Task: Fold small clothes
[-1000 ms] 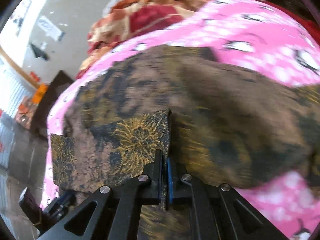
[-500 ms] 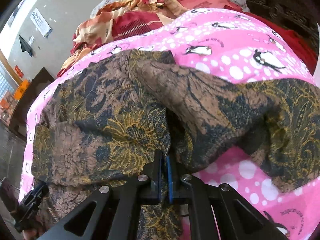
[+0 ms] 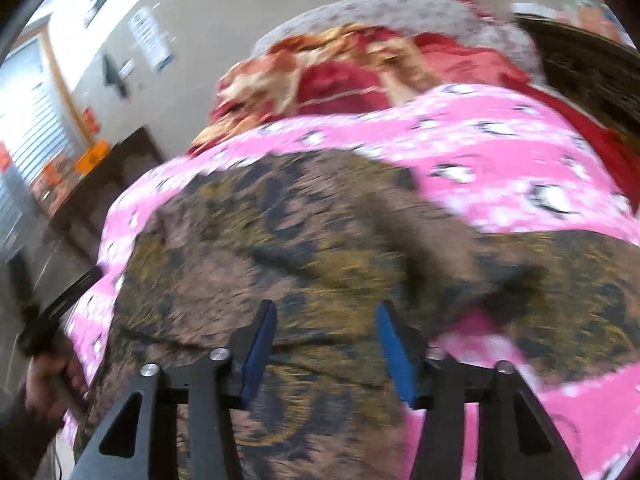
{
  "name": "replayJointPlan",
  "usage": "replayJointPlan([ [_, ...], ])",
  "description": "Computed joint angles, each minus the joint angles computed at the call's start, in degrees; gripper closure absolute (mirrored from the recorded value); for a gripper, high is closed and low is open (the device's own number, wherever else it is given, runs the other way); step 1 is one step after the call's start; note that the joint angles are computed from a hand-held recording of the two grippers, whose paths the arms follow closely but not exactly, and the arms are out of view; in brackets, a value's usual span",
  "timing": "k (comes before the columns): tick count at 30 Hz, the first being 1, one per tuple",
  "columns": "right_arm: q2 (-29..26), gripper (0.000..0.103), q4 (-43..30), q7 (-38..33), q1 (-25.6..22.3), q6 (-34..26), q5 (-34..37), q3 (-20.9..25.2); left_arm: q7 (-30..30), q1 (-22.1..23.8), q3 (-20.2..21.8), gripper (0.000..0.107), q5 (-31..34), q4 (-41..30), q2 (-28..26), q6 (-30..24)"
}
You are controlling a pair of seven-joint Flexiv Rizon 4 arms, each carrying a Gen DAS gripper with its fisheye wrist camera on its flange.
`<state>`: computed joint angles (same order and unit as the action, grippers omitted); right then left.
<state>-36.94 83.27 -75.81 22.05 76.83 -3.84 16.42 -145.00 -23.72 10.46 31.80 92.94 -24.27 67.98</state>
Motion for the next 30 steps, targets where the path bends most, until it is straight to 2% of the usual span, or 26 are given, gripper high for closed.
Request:
replayJointPlan([
  [1, -0.5, 0.062, -0.6, -0.1, 0.0, -1.0, -0.6, 0.3, 1.2, 0.3, -0.9, 0.052, 0.7, -1.3, -0.6, -5.0],
  [2, -1.6, 0.063, -2.3, 0.4, 1.2, -4.0, -1.1, -0.5, -0.7, -0.9, 0.0, 0.052, 2.5, -2.2, -1.3, -9.2],
  [3, -2.9, 0.064, -4.0, 0.8, 1.7, -7.4, -1.5, -0.9, -1.0, -1.0, 1.0, 0.051, 1.3, -1.3, -1.9, -9.8],
  [4, -3.8, 0.065, -5.2, 1.3, 2.3, -10.0, -1.9, -1.6, -3.8, 0.5, 0.5, 0.051, 0.7, 0.9, -0.8, -6.6],
  [5, -4.8, 0.065, -5.7, 3.2, 2.8, -12.4, -3.9, -2.4, -5.2, 0.4, 1.2, 0.051, 0.2, 1.3, -0.4, -7.1],
  [7, -4.7, 0.064, -4.5, 2.3, 3.2, -9.8, -1.9, -3.2, -3.7, 2.9, -0.7, 0.051, -2.9, 2.3, 0.4, -6.8],
  [9, -4.7, 0.065, -6.6, 1.7, 2.3, -14.8, -1.1, -1.8, -7.1, 1.3, 1.0, 0.051, 0.5, 0.5, 1.3, -8.2],
  [10, -4.4, 0.065, -7.8, 3.1, 2.8, -17.5, -1.7, -2.5, -8.5, 1.1, 1.1, 0.051, 1.9, -0.3, 1.8, -7.4],
  [12, -3.7, 0.065, -8.0, 4.9, 4.5, -14.3, -2.5, -5.0, -8.8, 2.2, 0.1, 0.051, 2.0, -3.0, 1.0, -6.2],
  [14, -4.7, 0.065, -9.6, 7.4, 6.4, -10.9, -4.6, -7.6, -6.1, 3.2, -1.1, 0.051, 0.8, -7.5, -1.8, -8.0],
  [16, -6.7, 0.065, -12.9, 9.3, 8.1, -11.7, -5.4, -9.3, -2.9, 3.8, -1.7, 0.051, -1.2, -11.8, -5.3, -11.8],
  [18, -11.0, 0.065, -18.5, 11.3, 8.9, -16.2, -8.1, -9.8, 0.1, 4.4, -1.9, 0.051, -3.9, -15.1, -8.9, -17.6],
  [19, -12.9, 0.064, -19.5, 13.4, 9.3, -17.0, -11.2, -10.5, 0.4, 4.3, -1.3, 0.049, -3.5, -15.0, -9.8, -17.2],
  [20, -13.3, 0.059, -18.7, 13.3, 10.4, -14.5, -10.5, -12.5, -1.2, 3.6, 0.0, 0.049, -1.6, -14.0, -9.9, -14.2],
  [21, -13.2, 0.059, -16.2, 14.6, 11.1, -9.4, -11.2, -14.2, -2.0, 3.5, 0.4, 0.049, -1.7, -13.5, -9.8, -13.0],
  [22, -13.1, 0.059, -15.5, 15.4, 10.8, -8.1, -11.9, -14.0, -1.7, 3.6, 0.4, 0.048, -2.3, -13.7, -10.0, -12.8],
  [25, -13.2, 0.058, -15.2, 15.4, 9.6, -7.2, -12.3, -12.4, -0.4, 3.2, 0.8, 0.046, -3.1, -15.3, -10.8, -14.8],
  [28, -13.1, 0.057, -14.9, 15.5, 9.2, -7.0, -12.5, -12.0, 0.7, 1.8, 1.0, 0.046, -2.8, -16.5, -9.5, -18.9],
  [29, -12.8, 0.057, -14.6, 15.6, 9.3, -7.2, -12.7, -12.0, -0.5, 0.8, 1.4, 0.046, -1.7, -15.8, -8.3, -18.9],
  [30, -12.5, 0.057, -14.7, 15.3, 9.2, -8.1, -13.0, -11.8, -2.8, -0.1, 2.1, 0.046, 0.4, -13.9, -6.4, -16.3],
])
